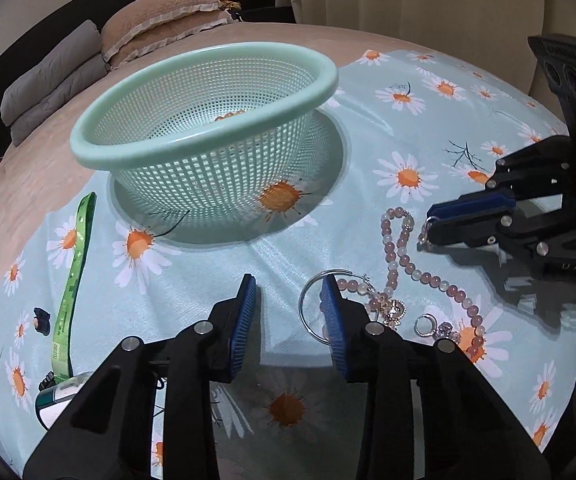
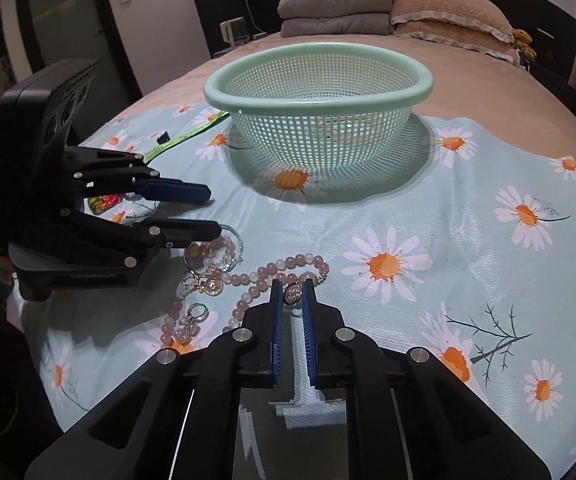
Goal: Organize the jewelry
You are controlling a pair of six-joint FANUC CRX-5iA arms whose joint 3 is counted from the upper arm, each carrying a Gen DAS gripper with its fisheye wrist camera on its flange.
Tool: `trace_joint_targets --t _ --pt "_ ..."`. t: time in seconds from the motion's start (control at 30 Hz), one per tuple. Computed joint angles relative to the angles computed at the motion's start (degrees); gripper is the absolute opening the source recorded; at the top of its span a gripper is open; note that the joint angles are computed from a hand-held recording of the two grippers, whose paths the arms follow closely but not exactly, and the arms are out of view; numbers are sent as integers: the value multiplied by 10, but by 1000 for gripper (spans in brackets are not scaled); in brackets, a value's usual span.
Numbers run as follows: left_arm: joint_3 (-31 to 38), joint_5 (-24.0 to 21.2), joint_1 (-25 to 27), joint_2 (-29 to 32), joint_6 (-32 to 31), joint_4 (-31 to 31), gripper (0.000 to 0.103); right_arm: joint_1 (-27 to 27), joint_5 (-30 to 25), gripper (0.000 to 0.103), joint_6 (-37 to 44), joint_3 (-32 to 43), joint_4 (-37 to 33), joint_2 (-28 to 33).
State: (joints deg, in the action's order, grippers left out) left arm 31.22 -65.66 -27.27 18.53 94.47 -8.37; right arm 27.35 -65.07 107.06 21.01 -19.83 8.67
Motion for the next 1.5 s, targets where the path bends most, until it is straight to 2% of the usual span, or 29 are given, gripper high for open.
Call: trace_joint_targets --t 0.13,0.2,0.23,0.3,0.37,0.43,0.6,0.7,0.8,0.87,1.07,1.23,1.37,1.5 --pt "-5 -4 0 -4 0 6 24 -12 5 9 -2 -1 -1 -6" --pt "15 -29 -15 2 18 -31 15 -26 -5 9 -3 9 -22 -4" --pt "25 -44 -25 6 23 -51 14 -31 -8 9 -2 13 -29 -4" --pt "31 -63 -32 7 27 -64 6 -30 3 9 -4 8 -18 -11" --pt "24 -63 -26 1 36 -55 4 -33 25 9 -9 -1 -13 -21" --pt "14 -57 -17 -7 41 -36 3 -44 21 9 -14 8 -30 -20" --pt "5 -59 -17 -19 41 -38 1 -47 24 9 -12 13 -39 -21" --pt "15 -73 -24 -26 43 -65 1 -39 34 9 -9 8 -26 -26" --pt "10 -66 -20 -48 61 -77 1 -38 37 9 -7 10 -26 -27" --pt "-5 -54 -4 -59 65 -48 0 -40 36 9 -5 12 -30 -27" --pt "5 -75 -14 -26 21 -31 1 -42 31 9 0 13 -36 -26" --pt "-2 -66 -7 -22 20 -12 11 -47 30 9 8 15 -45 -22" --pt "-19 -42 8 -30 30 28 41 -47 28 9 8 17 -45 -19" --pt "-4 -56 7 -15 39 21 42 -54 24 9 17 21 -60 -17"
